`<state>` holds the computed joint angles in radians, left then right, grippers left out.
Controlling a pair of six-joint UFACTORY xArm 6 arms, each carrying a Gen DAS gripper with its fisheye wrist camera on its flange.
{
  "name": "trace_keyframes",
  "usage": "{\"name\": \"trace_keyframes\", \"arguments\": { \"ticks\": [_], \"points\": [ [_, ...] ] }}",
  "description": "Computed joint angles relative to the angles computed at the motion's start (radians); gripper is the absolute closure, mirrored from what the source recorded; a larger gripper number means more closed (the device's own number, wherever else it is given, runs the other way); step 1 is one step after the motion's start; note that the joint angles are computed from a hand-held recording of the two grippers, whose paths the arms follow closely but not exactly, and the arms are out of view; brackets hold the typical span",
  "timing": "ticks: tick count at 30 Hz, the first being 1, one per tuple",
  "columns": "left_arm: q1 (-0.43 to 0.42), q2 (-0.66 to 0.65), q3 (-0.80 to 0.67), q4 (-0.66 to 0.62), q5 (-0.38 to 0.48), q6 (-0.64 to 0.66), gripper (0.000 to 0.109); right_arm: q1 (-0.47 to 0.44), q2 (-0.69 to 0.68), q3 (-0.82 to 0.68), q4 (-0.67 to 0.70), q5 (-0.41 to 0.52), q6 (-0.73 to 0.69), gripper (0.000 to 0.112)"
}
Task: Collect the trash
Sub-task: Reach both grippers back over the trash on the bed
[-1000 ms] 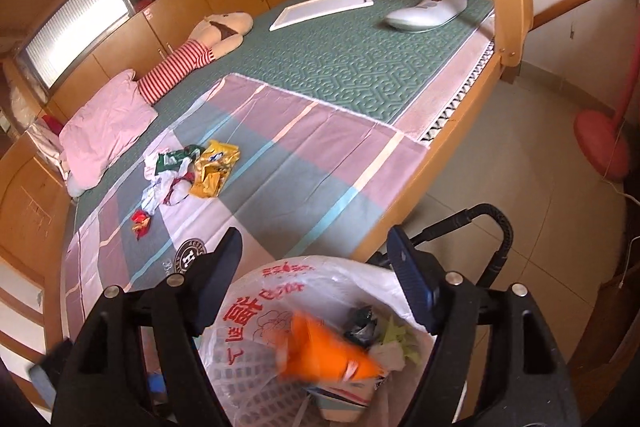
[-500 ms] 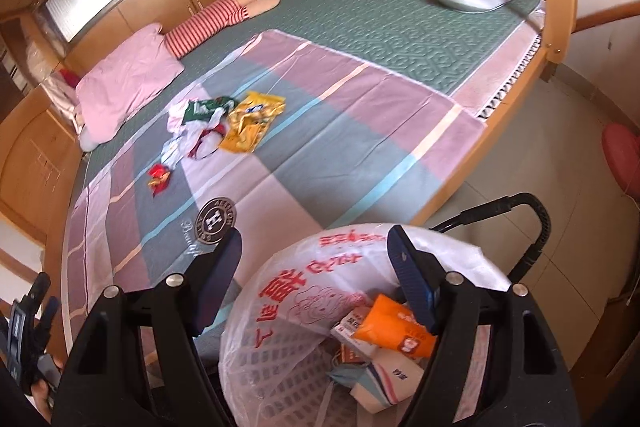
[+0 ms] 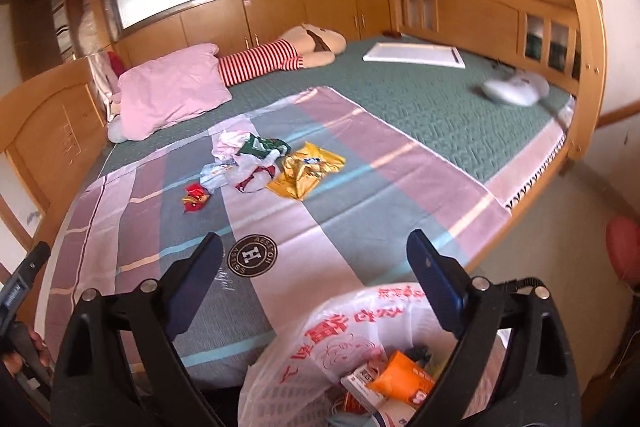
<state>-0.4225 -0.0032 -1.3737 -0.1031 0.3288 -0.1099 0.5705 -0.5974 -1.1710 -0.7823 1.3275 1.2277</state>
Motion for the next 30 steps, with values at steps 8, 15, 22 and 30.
{"name": "trace_keyframes", "arguments": {
  "ticks": [8,15,22,30],
  "points": [
    [0.01,-0.005,0.002,-0.115,0.016,0.071,0.009,-0.003,0.067,-0.019,0.019,-0.087,-0.006,0.02],
    [0.013,-0.005,-0.006,-0.052,0.053,0.028,0.009,-0.03,0.096,-0.01,0.114,-0.16,-0.034,0.02],
    [0.076,0.068,-0.128,-0.106,0.236,-0.018,0.009,-0.088,0.151,-0.061,0.222,-0.2,-0.11,0.02],
    [0.203,0.241,-0.376,-0.108,0.5,-0.173,0.009,-0.226,0.471,-0.29,0.361,-0.396,-0.206,0.02]
  ]
}}
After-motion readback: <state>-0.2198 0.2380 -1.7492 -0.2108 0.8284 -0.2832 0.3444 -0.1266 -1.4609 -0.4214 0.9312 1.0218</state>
